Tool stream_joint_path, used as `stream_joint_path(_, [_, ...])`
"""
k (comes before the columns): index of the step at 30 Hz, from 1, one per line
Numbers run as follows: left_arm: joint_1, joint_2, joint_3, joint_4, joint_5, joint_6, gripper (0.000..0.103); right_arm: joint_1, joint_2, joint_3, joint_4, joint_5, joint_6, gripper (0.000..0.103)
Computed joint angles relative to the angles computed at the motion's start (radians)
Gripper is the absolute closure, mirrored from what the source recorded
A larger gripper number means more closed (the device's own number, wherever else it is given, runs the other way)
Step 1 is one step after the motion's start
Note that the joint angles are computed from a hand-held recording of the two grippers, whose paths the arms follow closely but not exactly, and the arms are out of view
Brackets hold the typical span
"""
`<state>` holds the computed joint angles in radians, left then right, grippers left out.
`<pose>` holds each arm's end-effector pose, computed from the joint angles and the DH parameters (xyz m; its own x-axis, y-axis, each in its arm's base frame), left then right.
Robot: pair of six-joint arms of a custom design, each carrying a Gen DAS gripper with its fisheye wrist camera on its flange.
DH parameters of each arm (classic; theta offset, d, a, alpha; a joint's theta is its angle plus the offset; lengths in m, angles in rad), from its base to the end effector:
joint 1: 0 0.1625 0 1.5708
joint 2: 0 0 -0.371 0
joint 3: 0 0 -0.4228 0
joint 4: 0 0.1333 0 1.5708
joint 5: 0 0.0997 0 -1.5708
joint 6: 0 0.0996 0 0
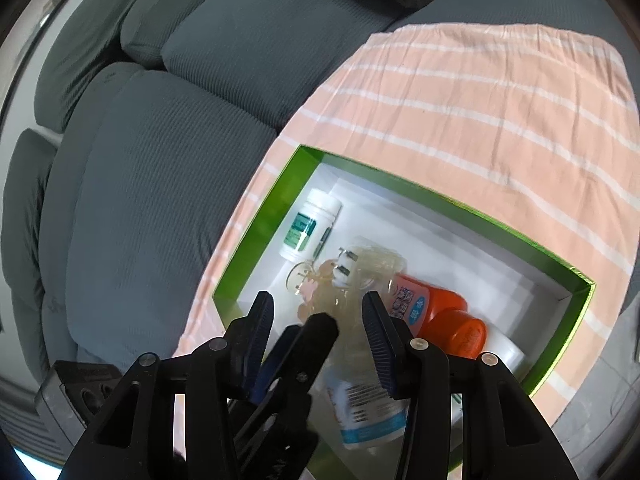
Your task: Organize rigid objects
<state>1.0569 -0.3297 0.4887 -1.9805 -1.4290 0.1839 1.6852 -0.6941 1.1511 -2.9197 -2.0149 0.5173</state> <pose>-0.3089 -0.8471 0.1449 -0.7774 0.6027 -0.1800 0.6290 0.7460 -0.2189 0.1809 -0.7816 0.2344 -0.8483 0.5076 -0.1504 0.4002 0.4289 -0.8099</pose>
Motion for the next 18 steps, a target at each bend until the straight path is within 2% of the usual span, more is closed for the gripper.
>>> stream_joint_path(3, [-0.003,-0.024,0.031,-0.030,0.016,0.013,0.047,0.014,0.000,0.001,-0.014,-0.048,-0.015,0.054])
stream_joint_path(5, [-0.006,-0.047,0.062,-0.058,0.023,0.021,0.039,0.018,-0.004,0.009,-0.033,-0.054,-0.022,0.054])
stream_joint_path(7, [-0.007,-0.070,0.092,-0.091,0.027,0.023,0.025,0.026,-0.007,0.016,-0.050,-0.071,-0.031,0.054])
stream_joint_path(11, [-0.006,-0.123,0.157,-0.145,0.015,0.013,0.017,0.050,0.002,0.004,-0.061,-0.154,-0.058,0.053])
stream_joint_path(13, [-0.010,-0.146,0.188,-0.170,0.028,0.023,0.013,0.071,0.020,-0.019,-0.072,-0.248,-0.077,0.046])
stream_joint_path(15, [-0.019,-0.182,0.240,-0.218,0.058,0.040,0.012,0.086,0.029,-0.026,-0.100,-0.307,-0.104,0.039])
stream_joint_path(17, [-0.024,-0.204,0.269,-0.244,0.072,0.054,0.009,0.093,0.023,-0.015,-0.126,-0.323,-0.127,0.037])
stream_joint_path(18, [-0.027,-0.216,0.286,-0.260,0.079,0.060,0.003,0.095,0.018,-0.009,-0.133,-0.327,-0.130,0.036])
